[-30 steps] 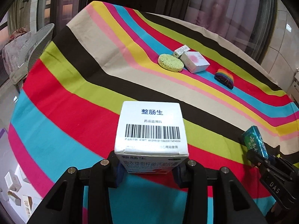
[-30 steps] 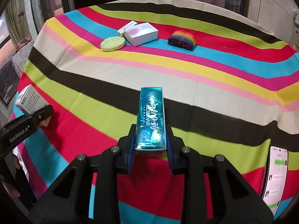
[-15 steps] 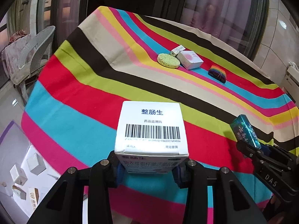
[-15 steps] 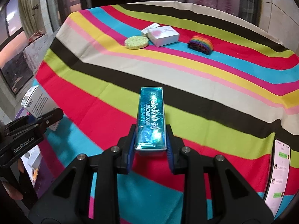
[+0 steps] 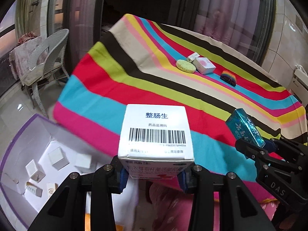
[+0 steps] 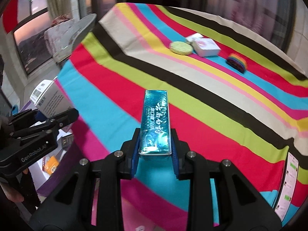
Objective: Organize objects
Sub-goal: 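Lift both held boxes and carry them over the white bin, then open both tools to drop the boxes into the bin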
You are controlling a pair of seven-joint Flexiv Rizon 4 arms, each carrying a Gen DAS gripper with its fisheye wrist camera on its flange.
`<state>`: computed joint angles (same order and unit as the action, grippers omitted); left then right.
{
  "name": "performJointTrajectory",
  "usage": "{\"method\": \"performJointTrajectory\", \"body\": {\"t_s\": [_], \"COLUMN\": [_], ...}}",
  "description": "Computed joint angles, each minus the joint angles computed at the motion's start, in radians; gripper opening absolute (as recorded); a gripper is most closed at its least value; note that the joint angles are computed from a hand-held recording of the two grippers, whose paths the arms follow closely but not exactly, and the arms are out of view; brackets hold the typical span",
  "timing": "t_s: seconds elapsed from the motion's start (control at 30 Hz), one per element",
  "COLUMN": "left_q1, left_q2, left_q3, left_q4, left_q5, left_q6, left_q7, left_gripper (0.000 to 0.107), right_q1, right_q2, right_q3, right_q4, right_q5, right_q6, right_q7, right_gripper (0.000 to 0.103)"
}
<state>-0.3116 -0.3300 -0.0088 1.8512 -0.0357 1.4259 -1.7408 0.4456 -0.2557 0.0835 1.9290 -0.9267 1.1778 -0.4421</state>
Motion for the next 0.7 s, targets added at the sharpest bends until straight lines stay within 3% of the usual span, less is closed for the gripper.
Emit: {"method": "performJointTrajectory", "body": {"t_s": [0.3,0.7], "left_q1": [0.06,0.113], "left_q2": [0.086,0.183], "left_q3": [0.012,0.111], "left_q4": [0.15,0.283], "left_q5": [-0.025,0.11], "left_q6": [0.045,0.029], "left_q7": [0.004,-0.157], "left_gripper": [0.042,0.042], "right_q1": [0.077,0.156], "right_q2": [-0.051,-0.178], "right_q3": [0.056,0.158], "right_q4": [-0.068,-0.225], "right_q5": [0.066,0.422], "right_q6": [0.011,-0.023], "right_q7": [-0.177,-0.555], "right_gripper": [0.032,0.032]}}
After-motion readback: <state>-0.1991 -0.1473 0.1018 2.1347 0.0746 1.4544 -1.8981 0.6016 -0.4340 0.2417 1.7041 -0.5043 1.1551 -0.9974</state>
